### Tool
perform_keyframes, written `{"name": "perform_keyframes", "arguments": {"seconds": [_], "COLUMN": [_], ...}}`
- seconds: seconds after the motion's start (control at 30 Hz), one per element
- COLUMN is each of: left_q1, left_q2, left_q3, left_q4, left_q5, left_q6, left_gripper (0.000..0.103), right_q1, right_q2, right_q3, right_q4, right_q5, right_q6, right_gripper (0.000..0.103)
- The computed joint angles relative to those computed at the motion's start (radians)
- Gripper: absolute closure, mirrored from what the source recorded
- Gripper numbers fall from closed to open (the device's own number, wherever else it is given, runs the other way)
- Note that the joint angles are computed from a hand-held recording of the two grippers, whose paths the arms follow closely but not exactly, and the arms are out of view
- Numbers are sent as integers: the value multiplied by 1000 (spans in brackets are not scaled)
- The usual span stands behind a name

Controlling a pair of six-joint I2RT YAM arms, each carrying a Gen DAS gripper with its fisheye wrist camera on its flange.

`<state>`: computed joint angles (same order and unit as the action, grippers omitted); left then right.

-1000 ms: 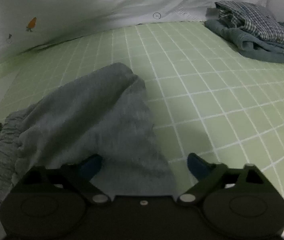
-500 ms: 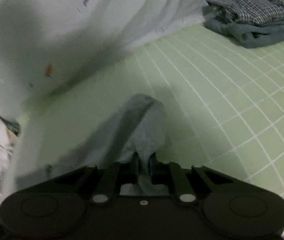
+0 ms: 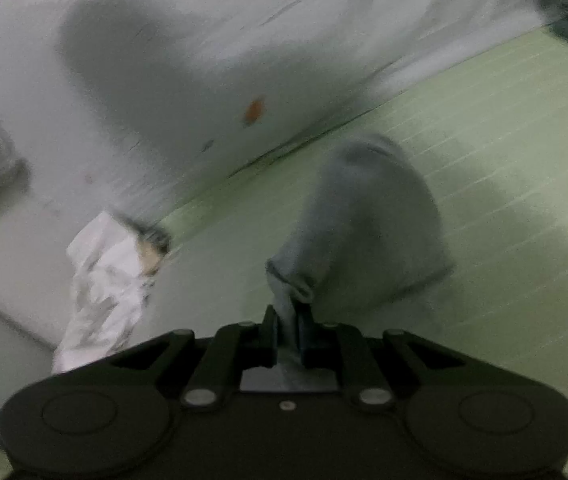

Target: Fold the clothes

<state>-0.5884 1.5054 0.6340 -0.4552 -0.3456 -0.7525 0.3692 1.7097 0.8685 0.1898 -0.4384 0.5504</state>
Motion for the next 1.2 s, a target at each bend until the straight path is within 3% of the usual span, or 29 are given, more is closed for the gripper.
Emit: {"name": "perform_keyframes", "arguments": {"seconds": [0.17, 0.27, 0.33, 0.4, 0.53, 0.67, 0.73, 0.9, 0.97, 1.2], "left_q1": [72, 101, 106, 109, 86, 76, 71, 11, -10, -10], "left_q2": [-88, -98, -111, -122, -154, -184, -177, -96, -49, 77], "left_q3": [-92, -117, -121, -119, -113, -102, -93, -46, -25, 0], "left_q4": [20, 35, 33, 31, 26, 49, 74, 119, 135, 197], "left_q5": [40, 56, 50, 44, 22, 15, 28, 42, 46, 66], "left_q6": [16, 30, 34, 36, 3, -28, -24, -3, 10, -13], "left_gripper": [0, 0, 0, 0, 0, 1, 9, 45, 53, 56], "right_q1": [211, 278, 281, 259, 195, 130, 105, 51, 46, 12], "right_q2": [193, 282, 256, 199, 101, 52, 50, 52, 66, 71], "right_q3": [123, 189, 141, 69, -76, -145, -163, -206, -213, -222], "right_q4": [-11, -80, -42, 13, 147, 145, 138, 133, 144, 123], "right_q5": [45, 87, 107, 119, 160, 237, 236, 228, 225, 207], "right_q6": [15, 27, 32, 40, 73, 29, 22, -6, -16, -50], "right_gripper": [88, 69, 43, 29, 18, 15, 15, 15, 15, 15]}}
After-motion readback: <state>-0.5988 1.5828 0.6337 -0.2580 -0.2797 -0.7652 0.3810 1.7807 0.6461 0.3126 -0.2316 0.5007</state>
